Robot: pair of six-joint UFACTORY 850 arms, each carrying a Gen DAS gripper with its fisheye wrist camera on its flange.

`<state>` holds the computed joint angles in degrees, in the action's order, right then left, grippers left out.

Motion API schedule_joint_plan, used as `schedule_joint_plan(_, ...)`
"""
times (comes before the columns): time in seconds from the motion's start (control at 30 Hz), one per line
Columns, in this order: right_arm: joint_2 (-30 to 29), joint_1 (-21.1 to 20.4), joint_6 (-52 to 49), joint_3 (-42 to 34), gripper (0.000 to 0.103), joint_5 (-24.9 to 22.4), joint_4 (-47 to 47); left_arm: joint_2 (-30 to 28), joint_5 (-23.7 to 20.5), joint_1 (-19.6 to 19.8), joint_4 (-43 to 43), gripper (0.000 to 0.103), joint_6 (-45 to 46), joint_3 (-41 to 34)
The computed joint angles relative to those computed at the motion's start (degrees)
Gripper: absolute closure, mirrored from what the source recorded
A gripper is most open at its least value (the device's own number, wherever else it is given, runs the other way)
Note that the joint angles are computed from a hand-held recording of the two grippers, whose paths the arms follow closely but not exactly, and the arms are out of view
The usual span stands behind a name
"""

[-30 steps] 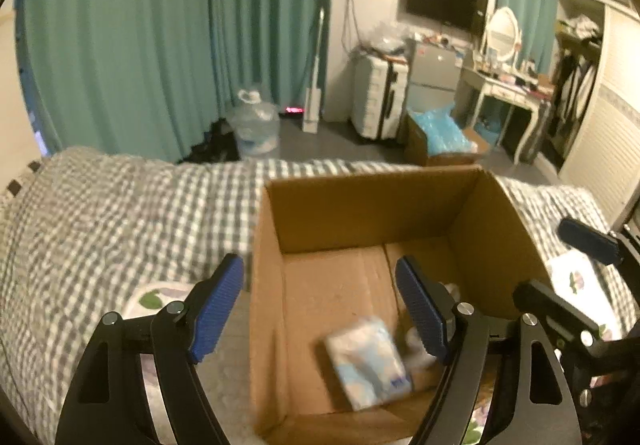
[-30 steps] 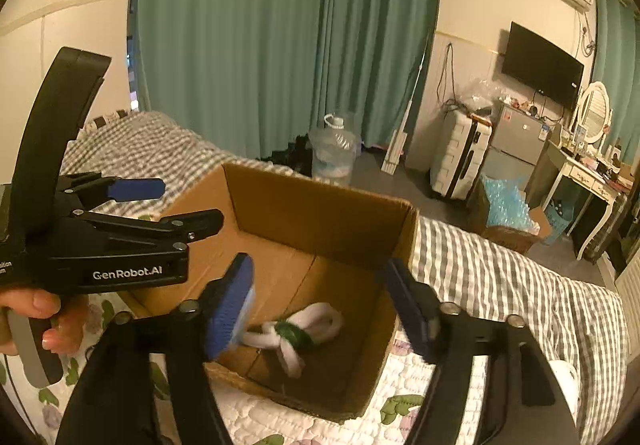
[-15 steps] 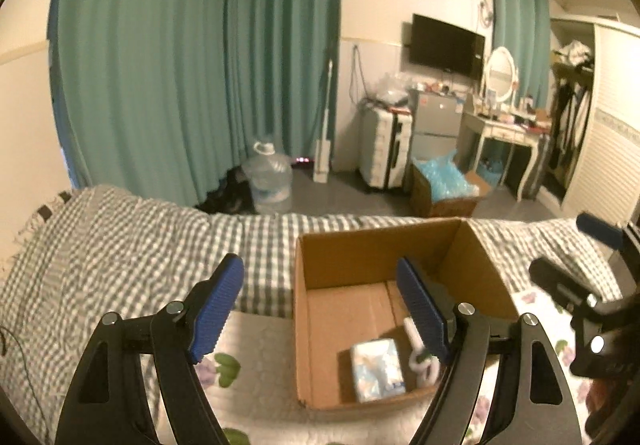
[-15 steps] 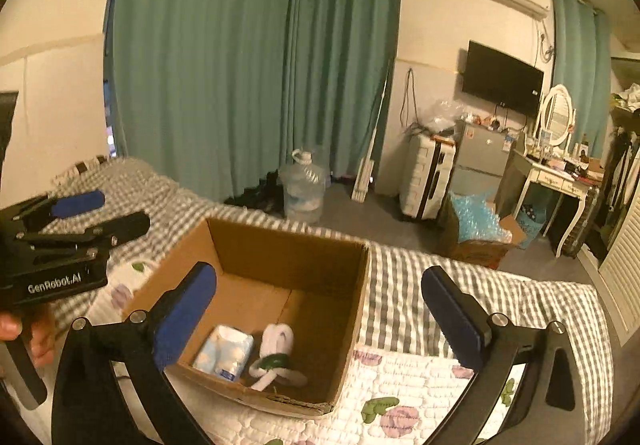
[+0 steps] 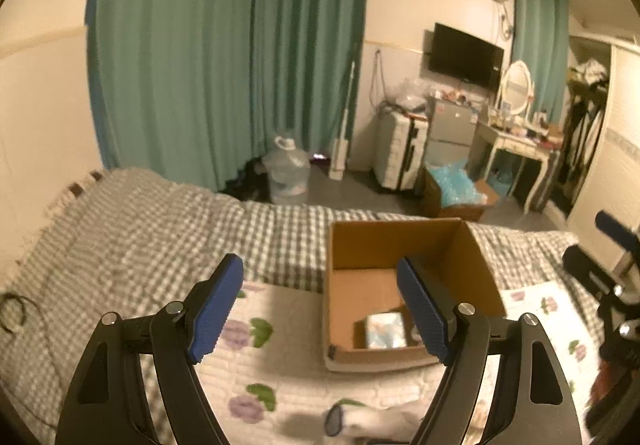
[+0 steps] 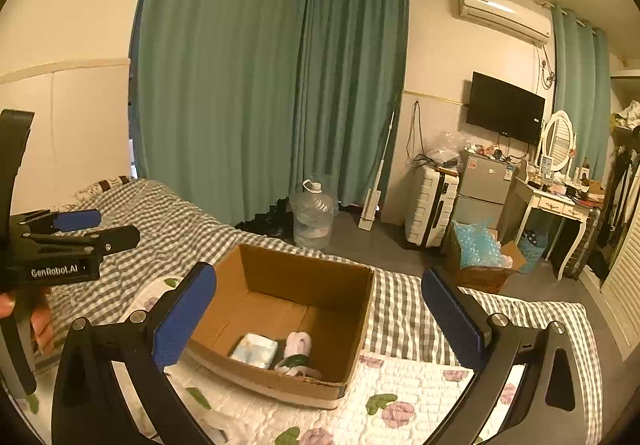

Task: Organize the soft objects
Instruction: 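Withdraw both tools from the box back toward the remaining items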

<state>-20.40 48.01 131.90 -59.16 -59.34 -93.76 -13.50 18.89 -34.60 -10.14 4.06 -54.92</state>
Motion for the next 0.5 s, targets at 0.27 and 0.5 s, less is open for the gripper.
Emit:
schedule_joint_plan(0.27,1.9,2.8,0.1,0.4,0.0,-2.0,0.1,4.7,3.4,-1.2,-2.6,0.014,3.4,4.8)
schedule_joint_plan(0.5,3.5,5.2,0.5,1.8,0.0,-3.3,0.4,6.8,4.1,-1.8,0.4,0.007,-1.0,7.9)
